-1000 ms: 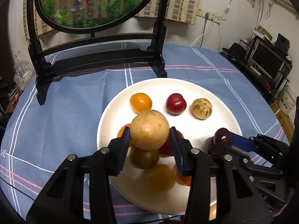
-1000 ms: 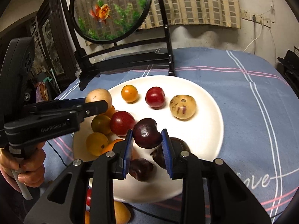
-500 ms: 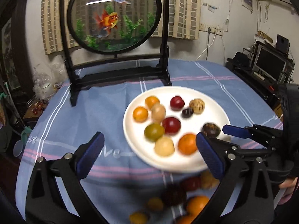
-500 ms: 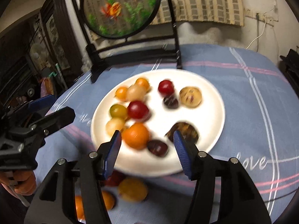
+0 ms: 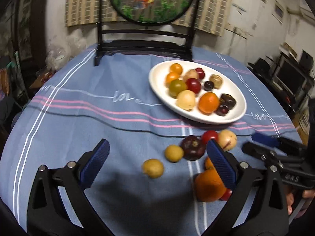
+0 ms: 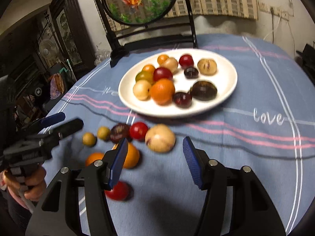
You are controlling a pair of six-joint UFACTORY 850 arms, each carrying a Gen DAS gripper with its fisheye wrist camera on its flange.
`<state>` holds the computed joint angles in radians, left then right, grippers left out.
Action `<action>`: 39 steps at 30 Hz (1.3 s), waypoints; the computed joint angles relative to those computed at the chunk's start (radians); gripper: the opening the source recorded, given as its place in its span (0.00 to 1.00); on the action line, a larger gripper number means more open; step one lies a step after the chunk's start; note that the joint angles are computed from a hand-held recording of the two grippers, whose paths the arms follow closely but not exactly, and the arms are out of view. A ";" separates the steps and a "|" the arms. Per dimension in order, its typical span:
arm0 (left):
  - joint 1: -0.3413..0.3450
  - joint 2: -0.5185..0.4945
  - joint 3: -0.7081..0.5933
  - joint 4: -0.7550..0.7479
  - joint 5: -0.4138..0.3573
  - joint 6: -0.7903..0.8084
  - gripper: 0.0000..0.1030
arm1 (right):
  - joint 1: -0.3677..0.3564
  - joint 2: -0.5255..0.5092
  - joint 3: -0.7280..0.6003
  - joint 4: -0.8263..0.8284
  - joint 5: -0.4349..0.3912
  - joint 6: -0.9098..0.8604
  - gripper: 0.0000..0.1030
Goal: Organize fruits
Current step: 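Move both open tools back over the remaining fruit pile, then grasp a red tomato with the right tool while the left grasps a large orange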
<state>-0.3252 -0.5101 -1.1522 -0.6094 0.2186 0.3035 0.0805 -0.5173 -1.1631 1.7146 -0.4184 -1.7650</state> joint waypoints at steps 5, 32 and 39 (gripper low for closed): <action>0.015 0.010 0.017 -0.053 0.005 0.003 0.97 | 0.008 0.013 0.016 -0.102 -0.041 0.047 0.58; 0.014 -0.003 0.001 -0.290 0.018 0.227 0.97 | 0.094 0.017 0.047 -0.420 0.045 0.148 0.45; 0.014 -0.003 0.001 -0.289 0.019 0.225 0.97 | 0.099 0.017 0.054 -0.380 0.078 0.105 0.33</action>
<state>-0.3107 -0.5128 -1.1513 -0.8981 0.2375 0.5285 0.1795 -0.5003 -1.1086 1.3349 -0.3406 -1.6602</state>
